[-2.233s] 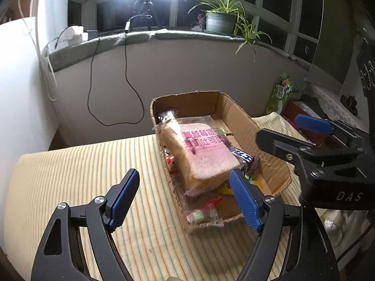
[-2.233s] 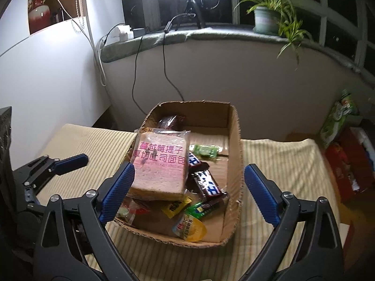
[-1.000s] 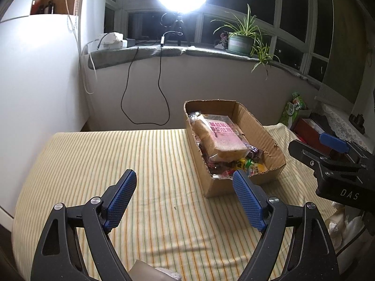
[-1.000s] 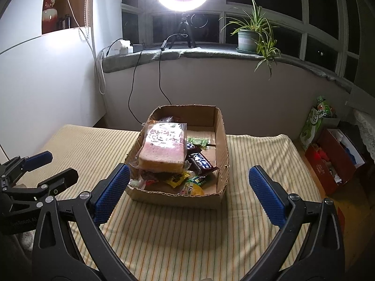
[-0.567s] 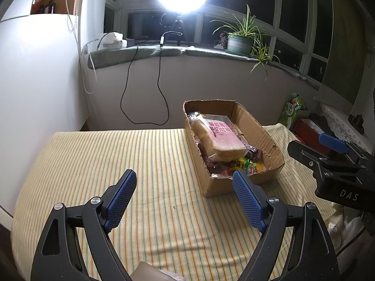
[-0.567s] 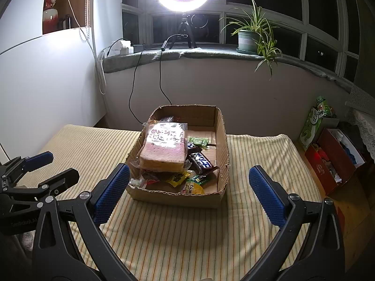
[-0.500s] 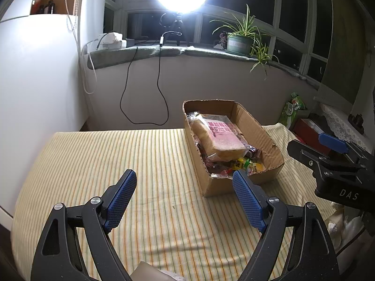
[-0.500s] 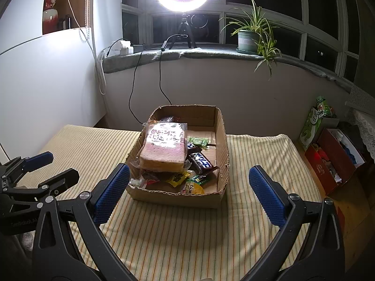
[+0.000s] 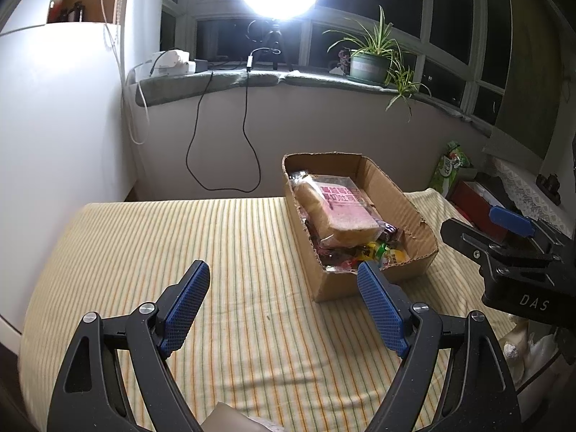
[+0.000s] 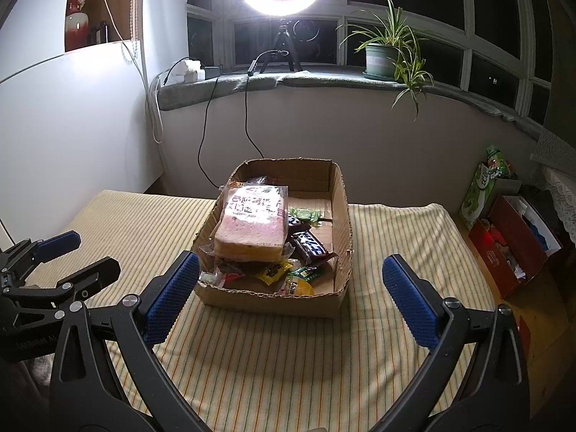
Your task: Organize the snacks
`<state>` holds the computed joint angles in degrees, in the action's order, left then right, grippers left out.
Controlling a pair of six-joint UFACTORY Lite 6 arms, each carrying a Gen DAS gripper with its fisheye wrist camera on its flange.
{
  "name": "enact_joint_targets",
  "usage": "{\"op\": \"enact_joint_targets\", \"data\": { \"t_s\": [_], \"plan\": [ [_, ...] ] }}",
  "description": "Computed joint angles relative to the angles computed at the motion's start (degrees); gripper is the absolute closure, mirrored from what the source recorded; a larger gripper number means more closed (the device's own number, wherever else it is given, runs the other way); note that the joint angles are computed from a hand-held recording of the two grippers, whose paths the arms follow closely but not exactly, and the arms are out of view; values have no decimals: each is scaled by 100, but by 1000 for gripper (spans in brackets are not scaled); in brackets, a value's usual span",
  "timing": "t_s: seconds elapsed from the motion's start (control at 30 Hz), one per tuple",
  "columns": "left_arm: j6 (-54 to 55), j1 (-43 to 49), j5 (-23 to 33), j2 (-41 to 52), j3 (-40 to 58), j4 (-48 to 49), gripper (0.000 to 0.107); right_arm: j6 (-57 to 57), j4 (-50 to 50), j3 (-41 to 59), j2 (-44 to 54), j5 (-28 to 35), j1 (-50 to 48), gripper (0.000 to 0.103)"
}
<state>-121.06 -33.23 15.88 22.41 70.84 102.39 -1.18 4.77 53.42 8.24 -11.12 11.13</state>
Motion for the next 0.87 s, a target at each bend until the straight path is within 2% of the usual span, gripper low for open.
{"op": "enact_joint_targets", "data": {
  "t_s": [0.17,0.67,0.87],
  "plan": [
    [14,-34,25,-10,-9,-13,23,-124,178,-25,-22,-4,18,0],
    [31,-42,54,3,2,-54,23,264,-254,32,74,-1,-75,0],
    [-191,-41,112,7,-27,207,23,363,-354,-18,111,-67,-147,0]
  ]
}}
